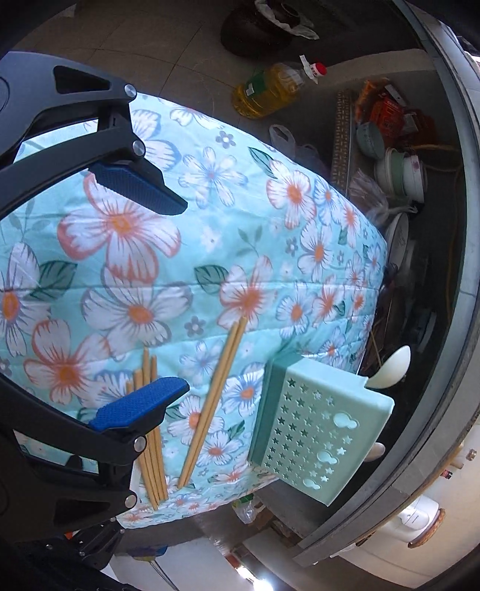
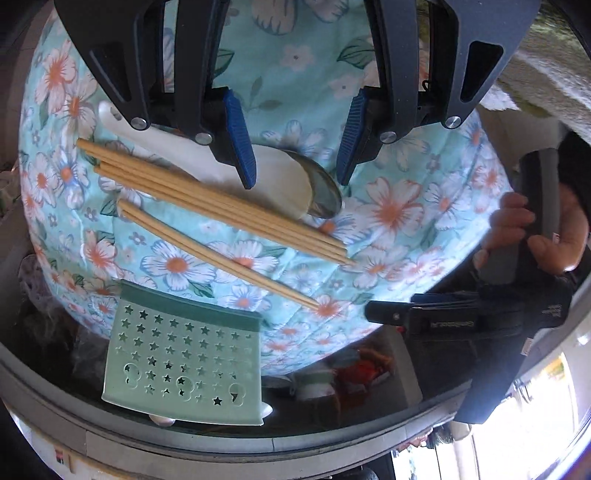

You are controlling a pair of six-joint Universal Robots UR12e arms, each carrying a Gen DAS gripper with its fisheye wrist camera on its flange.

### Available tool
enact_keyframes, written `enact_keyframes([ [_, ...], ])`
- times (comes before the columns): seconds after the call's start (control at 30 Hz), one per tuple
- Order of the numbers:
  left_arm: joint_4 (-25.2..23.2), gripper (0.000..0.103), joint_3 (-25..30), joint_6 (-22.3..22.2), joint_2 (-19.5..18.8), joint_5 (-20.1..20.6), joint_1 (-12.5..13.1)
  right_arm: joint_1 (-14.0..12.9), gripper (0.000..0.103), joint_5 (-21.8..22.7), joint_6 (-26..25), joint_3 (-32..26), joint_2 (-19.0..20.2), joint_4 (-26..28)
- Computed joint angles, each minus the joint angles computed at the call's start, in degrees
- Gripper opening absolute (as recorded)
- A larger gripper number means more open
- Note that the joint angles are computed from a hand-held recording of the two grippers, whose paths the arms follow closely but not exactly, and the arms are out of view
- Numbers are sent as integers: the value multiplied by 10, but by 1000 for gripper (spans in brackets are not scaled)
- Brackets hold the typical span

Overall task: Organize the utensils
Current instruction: 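Move both open tools back toward the utensils beside the chopsticks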

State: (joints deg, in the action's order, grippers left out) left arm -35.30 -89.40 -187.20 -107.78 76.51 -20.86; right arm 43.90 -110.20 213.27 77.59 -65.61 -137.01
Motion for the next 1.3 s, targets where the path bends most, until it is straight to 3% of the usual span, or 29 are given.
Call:
enact_keyframes([
  [0.4, -18, 85, 6, 12, -8, -24, 3, 11, 23, -61, -19, -32, 18, 82],
  [0.57, -20, 85, 9, 18, -10, -32, 2, 13, 16, -77, -11, -35, 17, 87],
  [0.83, -32, 85, 11, 27, -10, -39, -1, 9, 16, -67, 2, -23, 12, 72],
  [0.93, -37, 84, 6, 36, -4, -75, 2, 11, 16, -68, 9, -17, 10, 57],
  [1.1, -95, 58, 1, 47, -1, -195, 7, 11, 16, -75, 61, 12, -8, 33],
  [1.3, -140, 35, 7, 49, -10, -219, -3, 8, 16, -73, 125, 52, -31, -1],
])
